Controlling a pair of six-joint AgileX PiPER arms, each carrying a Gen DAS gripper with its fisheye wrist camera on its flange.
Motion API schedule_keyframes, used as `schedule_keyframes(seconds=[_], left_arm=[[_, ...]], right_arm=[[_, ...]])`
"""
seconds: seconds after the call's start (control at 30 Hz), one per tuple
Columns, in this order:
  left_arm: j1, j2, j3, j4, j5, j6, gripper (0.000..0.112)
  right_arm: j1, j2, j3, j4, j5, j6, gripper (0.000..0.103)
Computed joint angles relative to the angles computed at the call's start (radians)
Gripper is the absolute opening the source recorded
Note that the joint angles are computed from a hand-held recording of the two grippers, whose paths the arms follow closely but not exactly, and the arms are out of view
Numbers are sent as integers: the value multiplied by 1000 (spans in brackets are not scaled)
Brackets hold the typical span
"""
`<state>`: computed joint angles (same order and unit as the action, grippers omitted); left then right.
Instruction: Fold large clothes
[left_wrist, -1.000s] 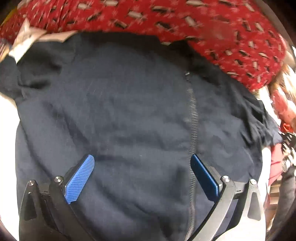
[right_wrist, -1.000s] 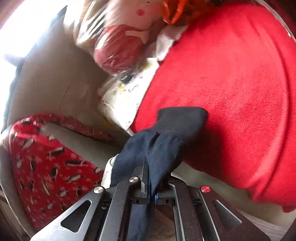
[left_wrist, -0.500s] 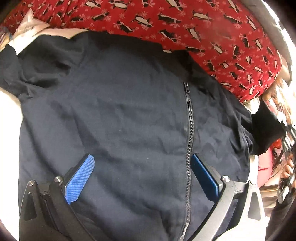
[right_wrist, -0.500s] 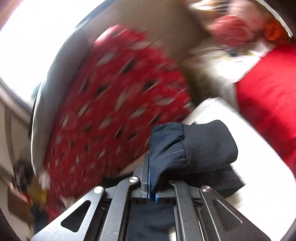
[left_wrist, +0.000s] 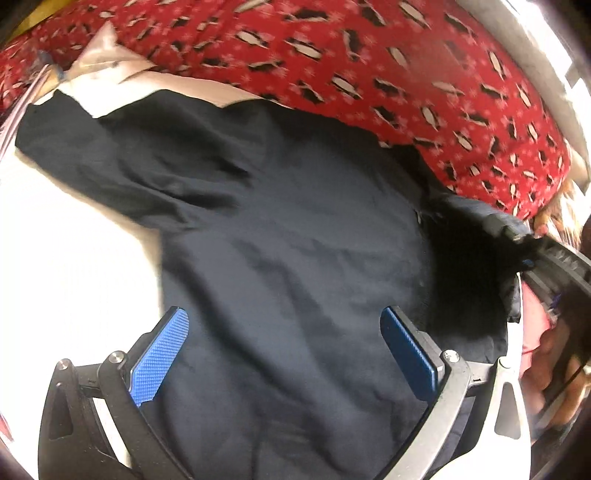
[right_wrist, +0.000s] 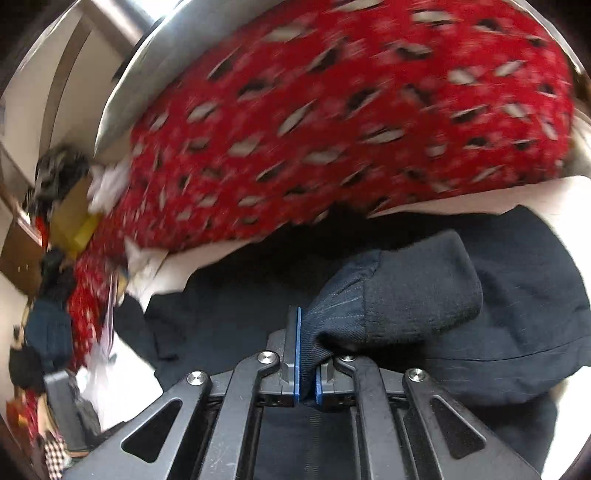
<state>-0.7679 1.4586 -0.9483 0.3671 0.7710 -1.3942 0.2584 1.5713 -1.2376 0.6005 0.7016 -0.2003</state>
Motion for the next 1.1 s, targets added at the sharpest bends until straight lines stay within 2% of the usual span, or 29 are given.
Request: schedule_keyframes(seconds=[0.1, 0.2, 0.33, 0.37, 0.43, 0.5, 0.57, 0.63, 0.67, 0.73, 0.83, 0.9, 0.97, 1.0, 1.03, 1.07, 1.1], left_arm=[[10, -57, 45, 11, 22, 3, 103], [29, -115, 94, 3, 13, 6, 103], [49, -128, 112, -25, -3, 46, 103], [47, -121, 107, -30, -4, 56, 103], [27, -88, 82, -35, -18, 68, 103], [7, -46, 56, -53, -67, 81, 103], [-17, 8, 22, -84, -112, 107, 103], [-61, 105, -61, -98, -106, 133, 103], [-82, 151, -105, -94, -85, 139, 103], [-132, 288, -259, -68, 24, 159, 103], [-190, 478, -503, 30, 253, 131, 103], [-194, 585, -643, 56, 367, 144, 103], [-185, 634, -693, 62, 405, 158, 87], [-168, 622, -674, 41, 372, 162, 60], [-148, 578, -615, 8, 307, 153, 28], [-123, 510, -523, -24, 208, 124, 15], [-101, 448, -448, -39, 142, 86, 15]], right_arm=[[102, 38, -2, -17, -19, 66, 12], [208, 79, 21, -71, -56, 158, 32], [249, 98, 71, -3, -25, 143, 43], [240, 75, 104, 32, -18, 106, 45], [203, 27, 164, 115, 22, 12, 60], [131, -34, 242, 215, 101, -122, 61], [61, -107, 318, 231, 132, -190, 61], [-33, -174, 381, 224, 164, -236, 62], [-89, -201, 410, 225, 174, -263, 62], [-208, -238, 447, 216, 202, -306, 62], [-389, -237, 474, 279, 274, -406, 62], [-487, -218, 475, 313, 317, -455, 62], [-550, -204, 472, 338, 342, -491, 62], [-576, -199, 468, 348, 352, -506, 62], [-601, -196, 462, 357, 361, -518, 62], [-626, -194, 452, 369, 366, -531, 62], [-648, -194, 446, 381, 371, -543, 62]])
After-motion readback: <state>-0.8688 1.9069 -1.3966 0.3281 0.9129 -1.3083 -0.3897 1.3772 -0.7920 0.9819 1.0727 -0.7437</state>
